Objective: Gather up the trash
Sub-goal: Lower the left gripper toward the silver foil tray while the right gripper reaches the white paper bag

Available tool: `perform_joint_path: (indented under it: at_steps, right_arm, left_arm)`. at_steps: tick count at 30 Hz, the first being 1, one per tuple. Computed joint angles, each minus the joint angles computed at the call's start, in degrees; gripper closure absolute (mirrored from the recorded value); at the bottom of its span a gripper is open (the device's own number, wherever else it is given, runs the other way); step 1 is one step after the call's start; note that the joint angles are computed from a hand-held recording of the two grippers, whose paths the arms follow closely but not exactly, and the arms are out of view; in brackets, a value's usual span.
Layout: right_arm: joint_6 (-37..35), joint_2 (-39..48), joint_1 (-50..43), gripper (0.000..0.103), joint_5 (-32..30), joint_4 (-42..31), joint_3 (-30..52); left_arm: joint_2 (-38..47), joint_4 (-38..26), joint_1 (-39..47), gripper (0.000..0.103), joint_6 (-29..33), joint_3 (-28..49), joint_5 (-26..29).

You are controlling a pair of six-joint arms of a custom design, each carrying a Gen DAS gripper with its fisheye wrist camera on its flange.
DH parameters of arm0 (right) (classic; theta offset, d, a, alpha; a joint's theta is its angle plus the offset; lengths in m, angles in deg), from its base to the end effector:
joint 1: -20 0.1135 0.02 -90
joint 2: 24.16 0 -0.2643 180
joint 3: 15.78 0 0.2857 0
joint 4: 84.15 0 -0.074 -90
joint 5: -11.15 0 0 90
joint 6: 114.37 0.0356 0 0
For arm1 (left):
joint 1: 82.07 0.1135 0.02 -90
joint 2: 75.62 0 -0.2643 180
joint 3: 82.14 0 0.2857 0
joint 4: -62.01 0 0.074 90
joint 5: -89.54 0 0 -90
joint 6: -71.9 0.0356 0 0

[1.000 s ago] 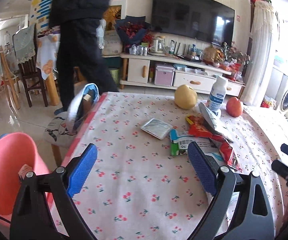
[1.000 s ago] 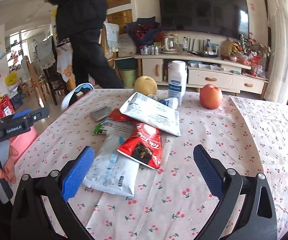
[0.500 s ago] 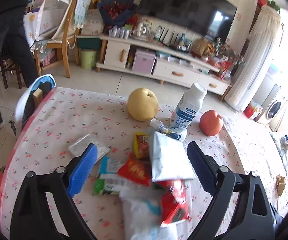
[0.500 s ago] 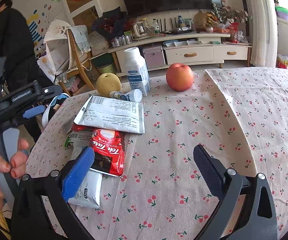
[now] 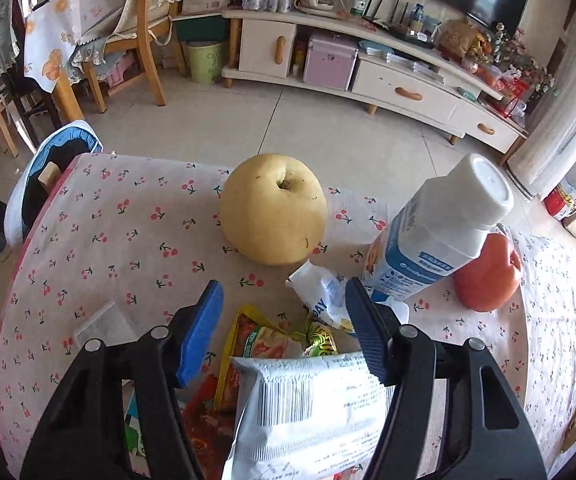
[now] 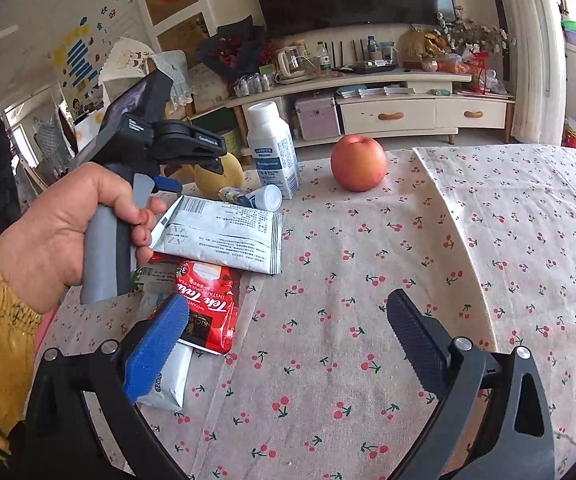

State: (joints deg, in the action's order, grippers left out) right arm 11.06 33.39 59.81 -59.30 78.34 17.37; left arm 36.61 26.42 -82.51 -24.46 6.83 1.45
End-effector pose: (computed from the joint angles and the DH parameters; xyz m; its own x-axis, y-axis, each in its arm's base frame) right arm 0.1754 0.1307 0.1467 -0.6570 0.1636 -0.7360 -0.0383 0.9677 0.2493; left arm 0.4391 -0.0046 0.1516 -0.8533 -0.1042 -0.5109 -0.0700 0.9939 -0.0857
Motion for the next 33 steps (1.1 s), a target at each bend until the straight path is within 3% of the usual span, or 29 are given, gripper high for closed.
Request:
perform_joint_path:
  at_steps: [9, 21, 25, 33]
  right_arm:
    - [-0.11, -3.65, -0.79, 0.005, -2.18, 0.56, -1.84]
    - [-0.01, -3.88, -1.1, 0.005, -2.76, 0.67, -2.23]
    - [-0.6, -5.17, -2.49, 0.005, -2.96, -0.17, -2.41]
    - [-1.8, -8.93, -5.69, 0.005, -1.93, -3.63, -2.9]
  left_arm:
    - [6.98, -0.24, -0.77, 0.042, -5.14, 5.07, 2.36]
    - [10.41, 0.1, -2.51, 0.044, -4.12, 5.71, 2.28]
    - [7.5, 0.67, -2.8, 0.051, -1.56, 1.73, 4.12]
    - [-1.77, 3.08, -3.55, 0.051, 3.85, -11.21, 7.05]
